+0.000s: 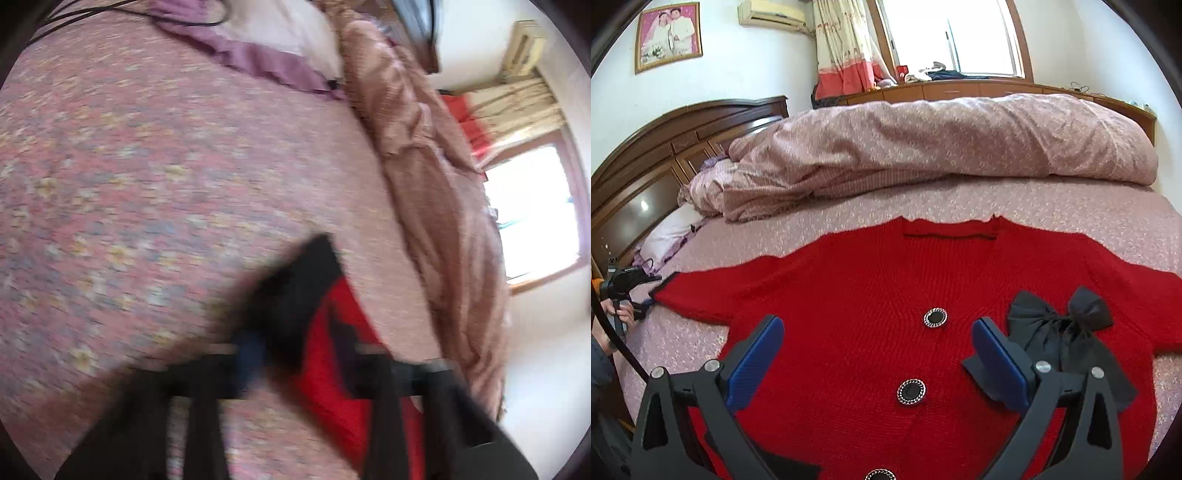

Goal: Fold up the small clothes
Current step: 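Grasp the black-trimmed sleeve cuff with the left tool, then fold the held sleeve across the cardigan body with the left tool, then open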

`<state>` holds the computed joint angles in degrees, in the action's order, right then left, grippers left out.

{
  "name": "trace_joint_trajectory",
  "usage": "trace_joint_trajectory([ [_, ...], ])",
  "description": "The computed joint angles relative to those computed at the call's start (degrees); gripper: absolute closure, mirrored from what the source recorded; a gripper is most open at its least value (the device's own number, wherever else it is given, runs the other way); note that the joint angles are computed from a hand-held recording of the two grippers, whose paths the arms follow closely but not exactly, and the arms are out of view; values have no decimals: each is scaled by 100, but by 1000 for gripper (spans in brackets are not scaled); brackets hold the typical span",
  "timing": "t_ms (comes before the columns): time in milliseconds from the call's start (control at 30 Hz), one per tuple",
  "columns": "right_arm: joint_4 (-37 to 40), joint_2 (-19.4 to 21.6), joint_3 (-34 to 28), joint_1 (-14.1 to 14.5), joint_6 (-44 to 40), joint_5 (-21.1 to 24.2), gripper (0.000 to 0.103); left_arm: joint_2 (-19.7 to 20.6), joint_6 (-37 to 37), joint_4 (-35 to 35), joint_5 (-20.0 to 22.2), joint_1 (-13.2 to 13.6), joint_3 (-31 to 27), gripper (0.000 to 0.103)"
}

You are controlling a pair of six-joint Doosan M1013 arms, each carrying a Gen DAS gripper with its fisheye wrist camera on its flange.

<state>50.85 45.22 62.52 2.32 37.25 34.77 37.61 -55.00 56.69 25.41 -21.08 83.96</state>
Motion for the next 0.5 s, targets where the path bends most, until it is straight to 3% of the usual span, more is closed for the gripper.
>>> trace_joint_trajectory([
  [67,-76,21,-38,1,94,63,0,-25,-751,544,-197,-5,134,98],
  [133,-182,19,-82,-5,139,101,0,-56,-825,725,-5,-77,122,100],
  [233,85,-85,-4,-48,-247,-191,0,-9,366,457,703,-246,-317,100],
  [367,731,-166,30,-219,-281,-408,0,123,1067,555,1012,-410,-986,100],
  [500,679,-57,-184,-421,810,-69,0,621,2869,228,1577,-683,-2439,100],
])
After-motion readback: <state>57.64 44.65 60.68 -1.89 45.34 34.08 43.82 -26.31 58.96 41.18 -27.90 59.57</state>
